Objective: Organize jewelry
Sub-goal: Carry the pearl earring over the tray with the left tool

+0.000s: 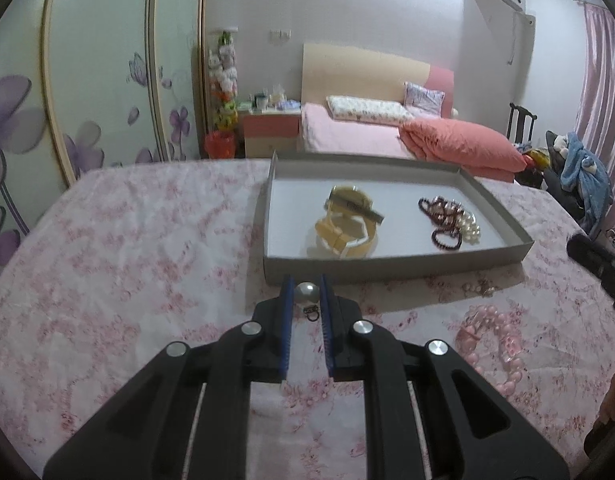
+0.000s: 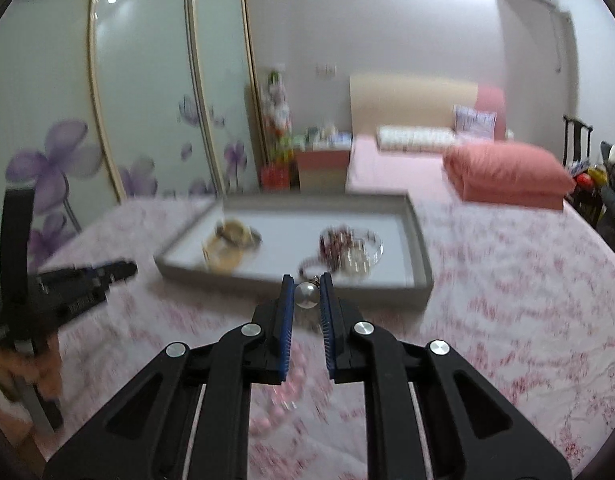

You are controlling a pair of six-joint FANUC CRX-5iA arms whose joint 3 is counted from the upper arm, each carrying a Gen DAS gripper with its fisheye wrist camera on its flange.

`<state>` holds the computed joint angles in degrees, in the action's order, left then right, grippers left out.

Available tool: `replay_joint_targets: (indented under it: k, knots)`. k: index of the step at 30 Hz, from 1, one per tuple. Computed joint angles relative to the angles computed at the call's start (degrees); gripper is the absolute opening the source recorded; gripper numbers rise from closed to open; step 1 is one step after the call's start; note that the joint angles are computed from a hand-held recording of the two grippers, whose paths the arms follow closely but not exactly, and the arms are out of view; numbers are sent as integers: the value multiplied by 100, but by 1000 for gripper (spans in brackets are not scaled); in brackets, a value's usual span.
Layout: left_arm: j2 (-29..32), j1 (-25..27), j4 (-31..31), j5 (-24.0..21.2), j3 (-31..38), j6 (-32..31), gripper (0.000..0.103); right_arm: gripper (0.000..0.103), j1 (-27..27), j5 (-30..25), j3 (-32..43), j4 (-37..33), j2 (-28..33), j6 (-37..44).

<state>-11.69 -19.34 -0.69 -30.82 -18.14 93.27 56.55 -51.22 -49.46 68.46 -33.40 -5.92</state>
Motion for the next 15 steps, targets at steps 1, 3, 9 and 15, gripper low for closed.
replay_joint_targets:
  k: [1, 3, 9, 15]
  knots:
    - [-26, -56, -168, 24, 32, 140, 14, 14, -60, 29, 29, 186, 53, -105]
    - [-64, -153, -480, 44, 97, 380, 14, 14, -126, 40, -23, 613, 107, -413]
    - [-99, -569, -1735, -57, 412, 1418, 14, 14, -263, -165, -131, 1668, 330, -1159]
    - [-45, -897, -2589, -129, 685, 2191, 14, 14, -437, -255, -156, 2204, 469, -1575]
